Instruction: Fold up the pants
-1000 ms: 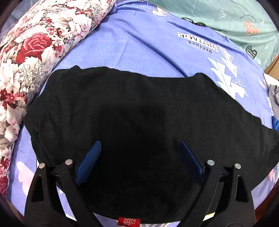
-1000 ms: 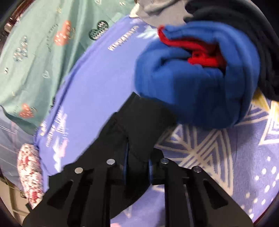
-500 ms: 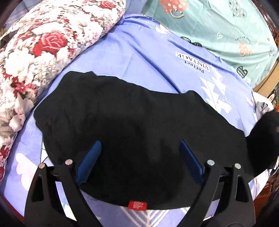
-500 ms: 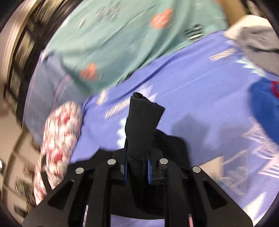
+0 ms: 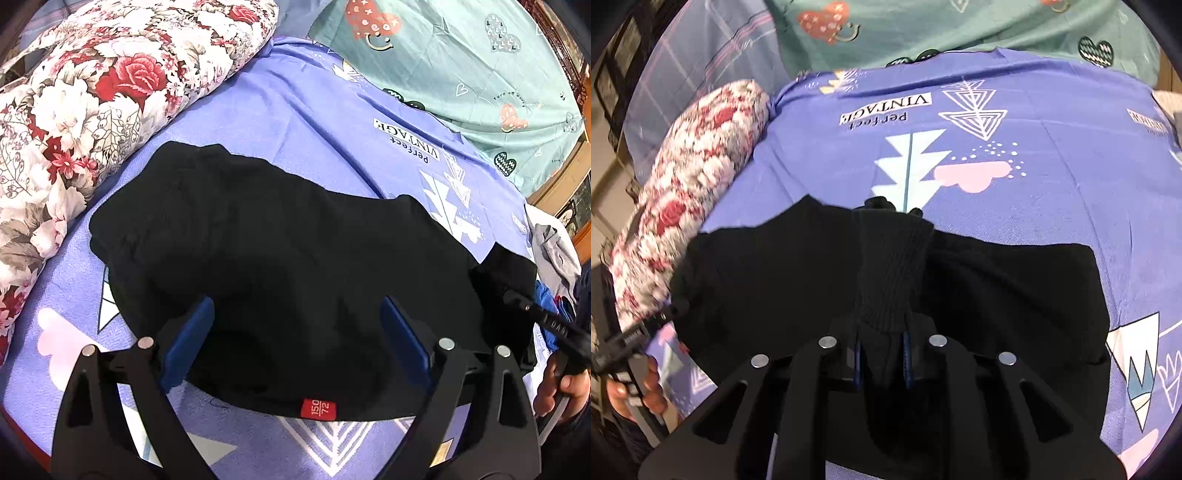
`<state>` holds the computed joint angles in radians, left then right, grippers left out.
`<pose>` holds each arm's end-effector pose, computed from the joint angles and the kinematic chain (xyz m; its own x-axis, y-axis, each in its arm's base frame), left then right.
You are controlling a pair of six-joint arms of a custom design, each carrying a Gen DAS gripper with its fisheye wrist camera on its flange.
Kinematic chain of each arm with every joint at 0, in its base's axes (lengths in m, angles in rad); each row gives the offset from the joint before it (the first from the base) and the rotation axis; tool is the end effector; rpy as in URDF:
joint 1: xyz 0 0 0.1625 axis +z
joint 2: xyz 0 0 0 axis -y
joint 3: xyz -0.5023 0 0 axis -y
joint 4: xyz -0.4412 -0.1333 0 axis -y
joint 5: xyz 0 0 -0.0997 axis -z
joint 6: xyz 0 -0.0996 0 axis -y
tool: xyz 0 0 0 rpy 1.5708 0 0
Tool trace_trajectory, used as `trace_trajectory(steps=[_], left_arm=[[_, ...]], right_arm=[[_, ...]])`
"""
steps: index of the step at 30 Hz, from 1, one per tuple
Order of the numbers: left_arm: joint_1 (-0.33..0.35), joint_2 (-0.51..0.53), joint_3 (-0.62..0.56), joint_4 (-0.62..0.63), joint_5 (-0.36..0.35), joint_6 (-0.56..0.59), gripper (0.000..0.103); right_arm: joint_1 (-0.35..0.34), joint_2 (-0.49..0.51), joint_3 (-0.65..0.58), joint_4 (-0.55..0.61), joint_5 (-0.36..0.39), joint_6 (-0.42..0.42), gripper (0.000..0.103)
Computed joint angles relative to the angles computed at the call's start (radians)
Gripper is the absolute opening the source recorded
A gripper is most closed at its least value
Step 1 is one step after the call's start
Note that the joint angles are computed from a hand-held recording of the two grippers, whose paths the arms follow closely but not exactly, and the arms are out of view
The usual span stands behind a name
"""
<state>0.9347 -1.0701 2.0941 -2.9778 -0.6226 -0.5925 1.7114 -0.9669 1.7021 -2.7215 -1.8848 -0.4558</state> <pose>-0.1750 -0.5976 0.2097 -0.8465 -0.3319 -0.4164 0.0944 0.6760 -0.7308 0.2055 -0.7202 0.2336 -0.8048 -0.4076 0.4314 -0.5373 0.8091 -0.2381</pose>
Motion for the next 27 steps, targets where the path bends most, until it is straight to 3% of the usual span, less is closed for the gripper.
trace_trajectory(steps=[7,14,27], left_arm=[[0.0,0.002,-0.011,0.023,0.005,-0.011,0.092],[0.001,0.004,-0.019,0.036,0.006,-0.001,0.092],[0.006,0.007,-0.026,0.059,0.004,0.008,0.092]], right_arm=[[-0.003,-0.002,-0.003,0.007,0.013,-0.007,0.016],[0.004,-0.042,0.012,-0.024,0.095,-0.032,0.016],[0.005,0.004,0.012,-0.004,0.046,-0.043,0.016]])
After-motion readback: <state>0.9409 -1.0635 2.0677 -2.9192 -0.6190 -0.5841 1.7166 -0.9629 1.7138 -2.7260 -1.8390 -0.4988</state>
